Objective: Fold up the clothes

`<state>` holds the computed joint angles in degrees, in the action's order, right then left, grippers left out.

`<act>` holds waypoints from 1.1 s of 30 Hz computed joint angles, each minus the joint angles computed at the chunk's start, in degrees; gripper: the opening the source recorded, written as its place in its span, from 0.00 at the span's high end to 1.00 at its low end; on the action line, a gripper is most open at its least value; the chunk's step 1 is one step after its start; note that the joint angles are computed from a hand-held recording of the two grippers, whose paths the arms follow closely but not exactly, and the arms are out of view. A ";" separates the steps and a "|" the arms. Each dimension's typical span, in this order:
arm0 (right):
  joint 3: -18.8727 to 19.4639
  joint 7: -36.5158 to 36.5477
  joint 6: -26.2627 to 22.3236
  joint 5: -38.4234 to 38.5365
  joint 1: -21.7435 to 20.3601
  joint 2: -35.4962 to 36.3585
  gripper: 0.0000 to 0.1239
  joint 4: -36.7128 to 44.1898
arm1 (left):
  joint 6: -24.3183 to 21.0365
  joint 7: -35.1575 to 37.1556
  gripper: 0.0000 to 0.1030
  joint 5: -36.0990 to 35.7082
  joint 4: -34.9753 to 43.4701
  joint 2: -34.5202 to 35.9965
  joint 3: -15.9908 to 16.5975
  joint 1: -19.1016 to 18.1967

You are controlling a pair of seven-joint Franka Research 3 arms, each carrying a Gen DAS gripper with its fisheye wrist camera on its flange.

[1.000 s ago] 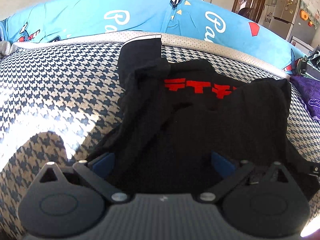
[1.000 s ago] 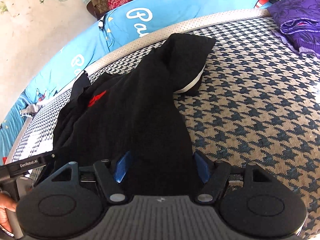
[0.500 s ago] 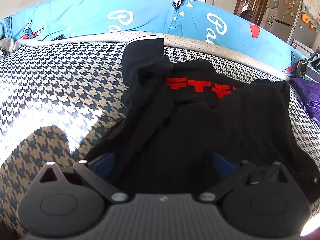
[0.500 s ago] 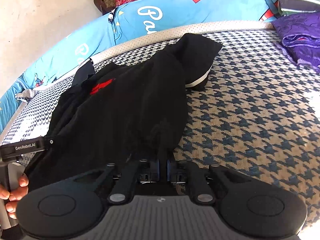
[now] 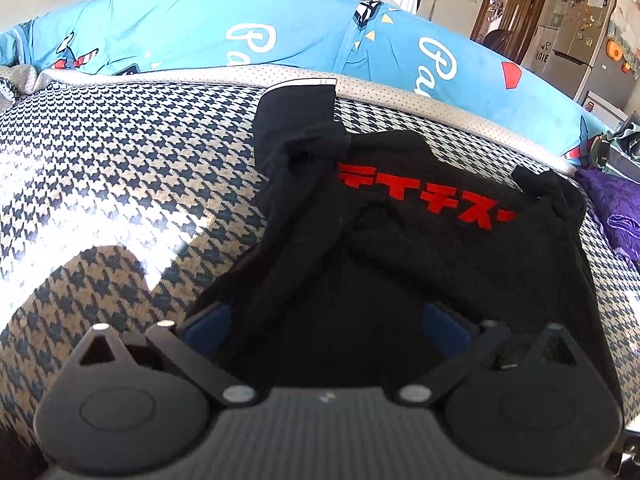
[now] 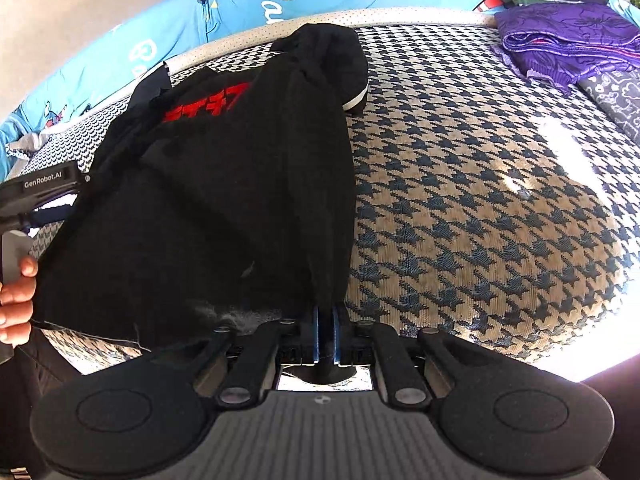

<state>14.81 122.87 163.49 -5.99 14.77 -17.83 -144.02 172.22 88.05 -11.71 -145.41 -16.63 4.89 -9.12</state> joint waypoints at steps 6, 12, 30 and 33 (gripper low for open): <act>-3.18 -5.12 8.29 6.46 2.30 -0.47 0.75 -0.51 | -0.98 -2.86 0.00 4.92 1.57 0.83 -3.38 3.36; -6.25 -14.19 13.40 12.13 3.96 6.84 0.73 6.12 | -3.49 -0.26 0.00 4.38 5.54 2.91 -2.31 1.69; -9.83 -23.76 10.04 36.02 0.85 31.37 0.38 35.81 | -7.60 17.60 0.00 -8.28 22.45 16.70 -8.27 7.09; -10.47 -18.63 8.57 35.44 0.48 34.03 0.38 38.35 | -8.44 18.69 0.00 -10.34 23.74 18.09 -9.90 8.62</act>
<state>4.35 104.24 172.06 29.45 15.24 16.20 -105.66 163.78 106.73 -22.05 -121.67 1.46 -5.01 -0.50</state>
